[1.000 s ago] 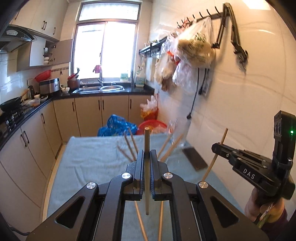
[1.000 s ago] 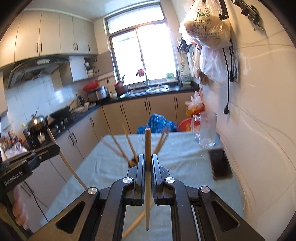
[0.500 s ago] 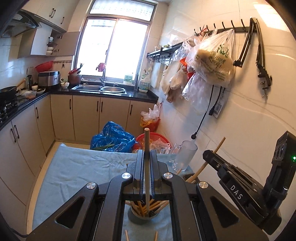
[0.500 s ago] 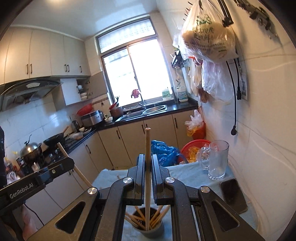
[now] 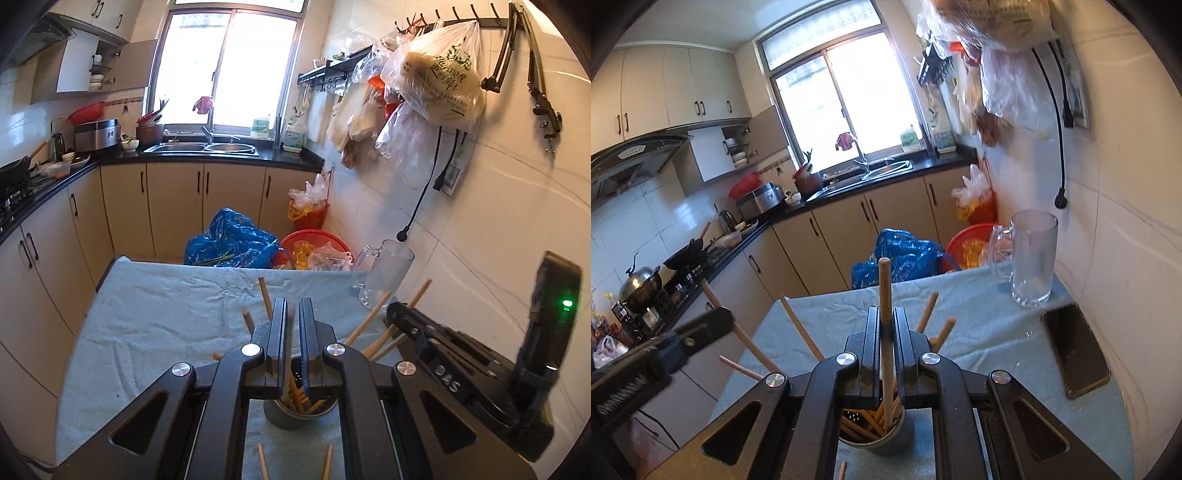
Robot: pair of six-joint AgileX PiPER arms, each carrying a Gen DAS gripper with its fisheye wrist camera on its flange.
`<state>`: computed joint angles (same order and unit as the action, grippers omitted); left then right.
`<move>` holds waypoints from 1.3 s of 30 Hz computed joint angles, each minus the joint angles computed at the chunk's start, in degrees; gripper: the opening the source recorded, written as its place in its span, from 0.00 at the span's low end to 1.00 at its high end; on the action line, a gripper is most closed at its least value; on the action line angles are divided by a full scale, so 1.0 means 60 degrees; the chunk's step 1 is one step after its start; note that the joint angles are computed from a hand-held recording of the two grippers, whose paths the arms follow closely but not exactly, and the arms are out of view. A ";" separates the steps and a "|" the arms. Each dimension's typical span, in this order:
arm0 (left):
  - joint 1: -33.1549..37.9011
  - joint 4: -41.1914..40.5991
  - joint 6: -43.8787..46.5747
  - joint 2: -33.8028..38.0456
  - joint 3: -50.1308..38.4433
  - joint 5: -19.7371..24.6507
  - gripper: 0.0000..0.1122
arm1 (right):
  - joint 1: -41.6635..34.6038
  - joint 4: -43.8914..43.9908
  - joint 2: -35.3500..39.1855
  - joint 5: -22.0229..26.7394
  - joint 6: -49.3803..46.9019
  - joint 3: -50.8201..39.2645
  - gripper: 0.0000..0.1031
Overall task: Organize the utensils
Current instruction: 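Lower the chopsticks into the black holder and open both grippers, then move both open grippers down to the last two chopsticks on the towel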
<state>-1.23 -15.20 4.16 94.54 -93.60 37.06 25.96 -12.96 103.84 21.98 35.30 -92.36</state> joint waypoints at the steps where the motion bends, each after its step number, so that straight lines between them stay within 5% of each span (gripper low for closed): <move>1: 0.0028 -0.0080 0.0098 -0.0100 0.0074 0.0018 0.07 | -0.0018 0.0171 0.0024 0.0033 -0.0154 -0.0031 0.08; 5: 0.0069 -0.0175 0.0287 -0.0796 0.0730 -0.0139 0.16 | 0.0058 -0.0059 -0.0083 0.0092 -0.0015 -0.0023 0.25; 14: 0.0724 -0.0706 0.0686 -0.2933 0.2434 -0.0131 0.35 | 0.0402 -0.1406 -0.1422 0.0135 0.1053 0.0933 0.43; 25: 0.1390 0.0495 -0.0013 -0.6024 0.5559 0.0104 0.58 | 0.1370 -0.3394 -0.4111 0.0529 0.2832 0.4349 0.58; 31: 0.2080 0.0617 -0.0266 -0.6781 0.7299 0.0348 0.60 | 0.1677 -0.3348 -0.4589 0.0581 0.3319 0.6140 0.60; 39: 0.1150 0.4566 -0.3874 -0.6469 0.8407 0.0160 0.60 | 0.1688 -0.2759 -0.4344 -0.0422 0.3758 0.7955 0.60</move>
